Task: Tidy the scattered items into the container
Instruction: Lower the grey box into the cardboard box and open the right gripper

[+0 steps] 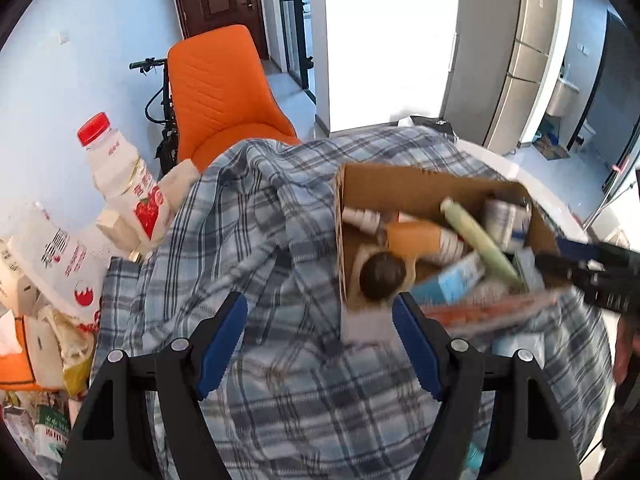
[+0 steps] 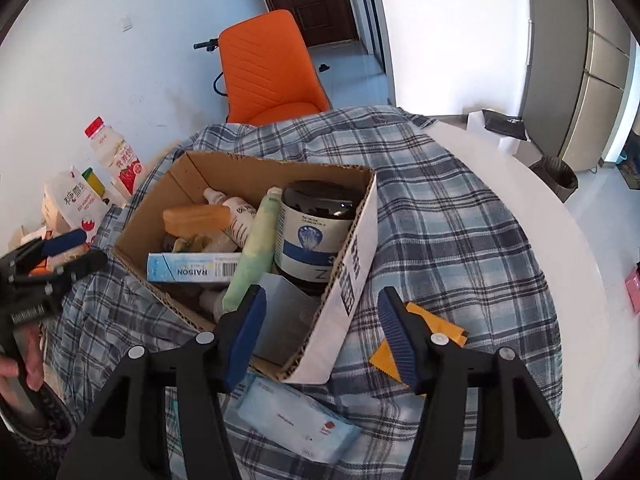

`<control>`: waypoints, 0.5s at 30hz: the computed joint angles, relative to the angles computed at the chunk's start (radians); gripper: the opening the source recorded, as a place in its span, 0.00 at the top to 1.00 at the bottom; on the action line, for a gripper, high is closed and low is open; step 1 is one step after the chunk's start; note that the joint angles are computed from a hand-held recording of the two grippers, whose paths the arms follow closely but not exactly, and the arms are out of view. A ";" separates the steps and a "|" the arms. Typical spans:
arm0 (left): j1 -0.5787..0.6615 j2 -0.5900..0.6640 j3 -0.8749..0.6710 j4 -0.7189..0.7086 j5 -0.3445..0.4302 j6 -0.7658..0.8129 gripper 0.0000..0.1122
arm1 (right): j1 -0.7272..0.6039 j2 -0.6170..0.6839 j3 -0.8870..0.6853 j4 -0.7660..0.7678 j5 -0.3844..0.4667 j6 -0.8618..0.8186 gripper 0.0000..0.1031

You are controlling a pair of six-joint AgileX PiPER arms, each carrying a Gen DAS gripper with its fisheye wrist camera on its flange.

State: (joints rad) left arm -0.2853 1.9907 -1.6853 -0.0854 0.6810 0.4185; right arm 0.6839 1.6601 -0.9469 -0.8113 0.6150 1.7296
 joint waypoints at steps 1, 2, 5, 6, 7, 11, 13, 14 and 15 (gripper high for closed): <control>-0.001 0.023 -0.041 -0.003 0.026 -0.013 0.31 | 0.005 0.008 -0.015 0.008 0.016 -0.015 0.48; -0.002 0.049 -0.084 -0.010 0.051 -0.026 0.31 | 0.004 0.014 -0.028 0.024 0.024 -0.036 0.50; -0.007 0.143 -0.224 0.010 0.136 -0.099 0.31 | -0.013 0.025 -0.051 0.074 0.011 -0.090 0.57; -0.007 0.180 -0.279 0.019 0.172 -0.123 0.32 | -0.017 0.029 -0.058 0.088 0.011 -0.105 0.57; -0.006 0.214 -0.328 0.021 0.206 -0.140 0.34 | -0.016 0.037 -0.071 0.100 0.025 -0.118 0.57; 0.004 0.388 -0.592 0.004 0.425 -0.174 0.70 | -0.017 0.062 -0.115 0.129 0.064 -0.159 0.58; 0.009 0.415 -0.631 -0.006 0.446 -0.181 0.71 | -0.020 0.054 -0.107 0.131 0.061 -0.152 0.64; 0.009 0.410 -0.617 -0.008 0.431 -0.180 0.72 | -0.021 0.047 -0.099 0.128 0.062 -0.140 0.72; 0.007 0.401 -0.599 -0.011 0.415 -0.175 0.78 | -0.027 0.036 -0.085 0.127 0.055 -0.126 0.81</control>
State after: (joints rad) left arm -0.2785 2.3916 -2.2839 -0.0968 1.0957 0.2436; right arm 0.6567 1.6961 -1.0318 -0.6845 0.6702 1.6033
